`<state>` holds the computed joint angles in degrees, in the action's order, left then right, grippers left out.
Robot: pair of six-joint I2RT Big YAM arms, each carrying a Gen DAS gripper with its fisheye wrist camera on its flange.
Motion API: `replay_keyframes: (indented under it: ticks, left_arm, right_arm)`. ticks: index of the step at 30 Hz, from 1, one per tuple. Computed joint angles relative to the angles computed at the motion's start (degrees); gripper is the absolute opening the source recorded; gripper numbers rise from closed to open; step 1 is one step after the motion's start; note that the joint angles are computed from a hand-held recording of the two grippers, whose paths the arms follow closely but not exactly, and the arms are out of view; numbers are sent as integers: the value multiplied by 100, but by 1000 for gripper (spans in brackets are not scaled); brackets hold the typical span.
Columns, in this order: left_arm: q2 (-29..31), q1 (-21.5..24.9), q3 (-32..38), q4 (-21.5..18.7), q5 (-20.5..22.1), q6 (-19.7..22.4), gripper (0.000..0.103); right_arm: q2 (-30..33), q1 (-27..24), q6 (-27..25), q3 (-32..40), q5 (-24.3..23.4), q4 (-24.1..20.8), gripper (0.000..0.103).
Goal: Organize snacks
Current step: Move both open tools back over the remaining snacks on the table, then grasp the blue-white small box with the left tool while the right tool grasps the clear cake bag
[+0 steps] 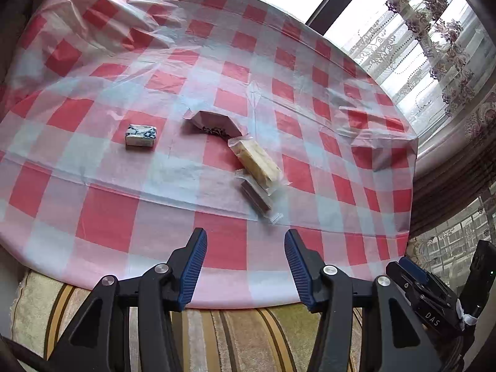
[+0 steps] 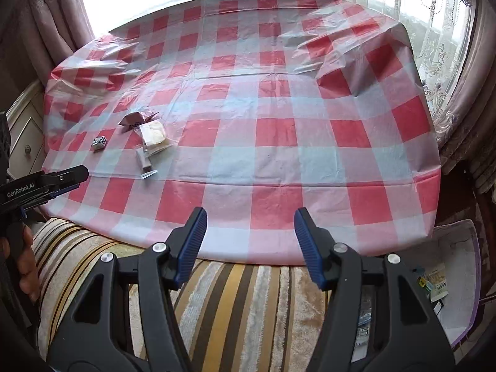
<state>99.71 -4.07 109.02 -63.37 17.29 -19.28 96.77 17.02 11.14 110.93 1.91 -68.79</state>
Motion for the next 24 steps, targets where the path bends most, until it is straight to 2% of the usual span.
replay_keyframes:
  ticks: [11, 18, 24]
  left_arm:
    - [466, 503, 437, 68, -485, -336, 53]
    - [977, 522, 1093, -128, -740, -114, 53]
    - [1340, 478, 1574, -317, -1028, 110, 53]
  right_arm:
    - [1118, 342, -268, 1448, -114, -328, 62]
    - [1862, 478, -407, 2507, -238, -553, 62]
    - [2643, 573, -577, 3667, -352, -1017, 64]
